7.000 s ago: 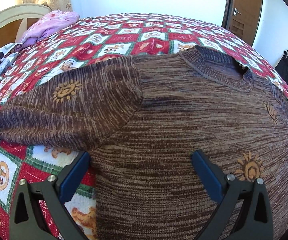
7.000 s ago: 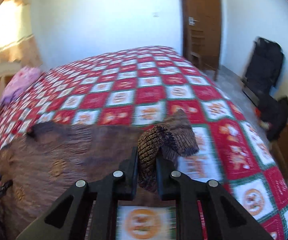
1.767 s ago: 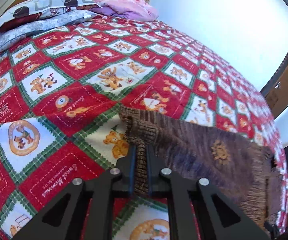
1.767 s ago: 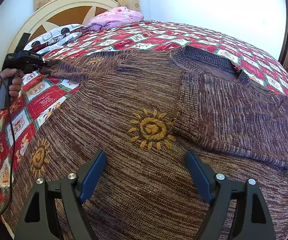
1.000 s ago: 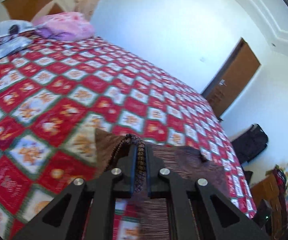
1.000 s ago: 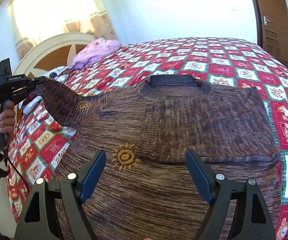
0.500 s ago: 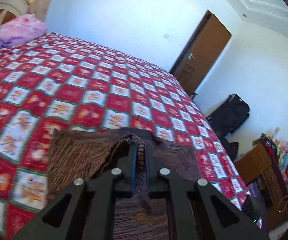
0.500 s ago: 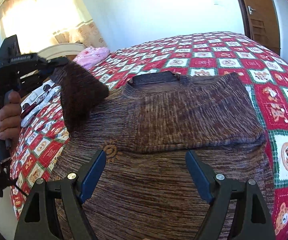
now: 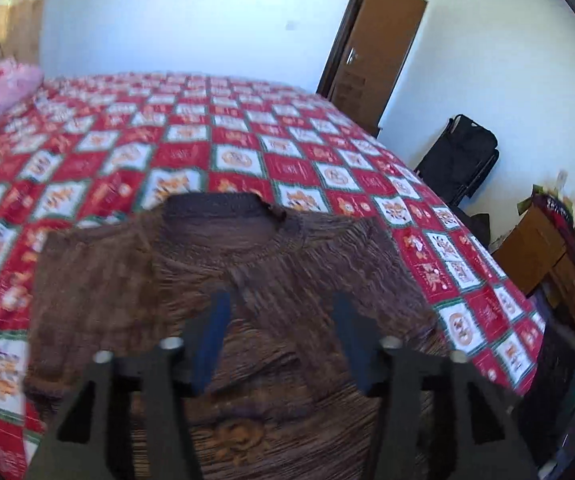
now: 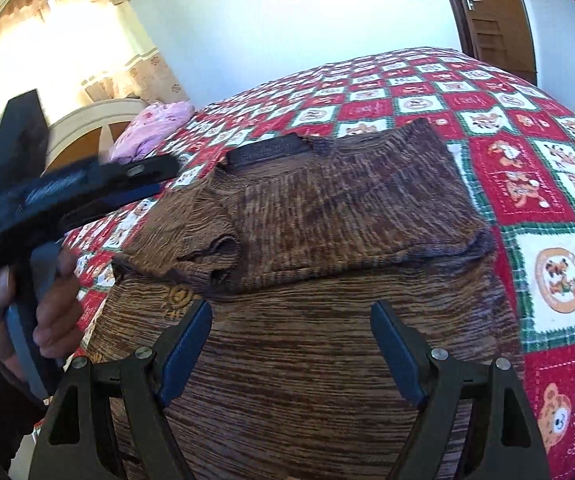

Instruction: Fold small clothes

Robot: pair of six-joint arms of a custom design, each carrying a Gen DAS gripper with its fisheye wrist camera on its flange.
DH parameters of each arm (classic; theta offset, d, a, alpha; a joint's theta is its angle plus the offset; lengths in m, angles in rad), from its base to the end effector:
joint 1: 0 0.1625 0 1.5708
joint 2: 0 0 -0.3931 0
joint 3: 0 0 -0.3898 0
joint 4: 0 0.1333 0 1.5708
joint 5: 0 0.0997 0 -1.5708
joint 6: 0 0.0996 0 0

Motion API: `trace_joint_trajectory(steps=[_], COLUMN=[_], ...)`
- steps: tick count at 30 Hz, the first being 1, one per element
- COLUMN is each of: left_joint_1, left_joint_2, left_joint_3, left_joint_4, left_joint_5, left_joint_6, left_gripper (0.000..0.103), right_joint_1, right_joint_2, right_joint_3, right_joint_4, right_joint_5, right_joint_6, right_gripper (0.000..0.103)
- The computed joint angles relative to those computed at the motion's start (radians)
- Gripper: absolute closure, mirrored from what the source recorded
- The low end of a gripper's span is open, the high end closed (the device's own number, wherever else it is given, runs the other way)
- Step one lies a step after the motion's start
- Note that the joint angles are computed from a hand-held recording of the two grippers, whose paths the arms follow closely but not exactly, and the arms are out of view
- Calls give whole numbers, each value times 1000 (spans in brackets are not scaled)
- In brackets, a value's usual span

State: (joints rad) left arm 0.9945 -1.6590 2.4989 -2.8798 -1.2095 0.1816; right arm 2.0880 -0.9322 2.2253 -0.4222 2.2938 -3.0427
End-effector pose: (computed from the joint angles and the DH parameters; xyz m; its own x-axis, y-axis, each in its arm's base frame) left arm -0.0530 -0.3909 0.2258 -0.7693 0.5046 -0.3918 0.6354 0.6677 -0.3877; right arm 0.2134 -0.2388 -0.0181 -0.8956 0.0653 0.4400 -0.2912 0.6616 -0.6910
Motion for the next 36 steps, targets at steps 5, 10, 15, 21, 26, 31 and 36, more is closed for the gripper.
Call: trace_joint_trajectory(steps=[5,10,15,21,26,31,36], left_joint_1=[56,210,280,260,306,308,304], left_joint_2=[-8,54,86,72,65,72,84], left_joint_3=[47,-23,-35,10,-24,-27,-25], left_joint_4=[-220,-290,-258,-314,-244,-250,-274], left_joint_5=[289,381,331,332,266,261,279], left_joint_6=[177,194,170,221,174,174,183], left_gripper=[28,28,28,25,19,19,16], right_joint_1=[45,90,80,23,-45,-64,39], right_joint_2=[39,200,388,501,359,269,331], right_joint_3=[-101,-342,-594,-763,-661,-571,-581], right_joint_4=[127,315,477,618,505,485,392], right_joint_5=[64,139,153,248,428,409,190], right_joint_6=[-7,-89,-162,-143,-80,9,-211], right_gripper=[21,21,21,21,21,21,21])
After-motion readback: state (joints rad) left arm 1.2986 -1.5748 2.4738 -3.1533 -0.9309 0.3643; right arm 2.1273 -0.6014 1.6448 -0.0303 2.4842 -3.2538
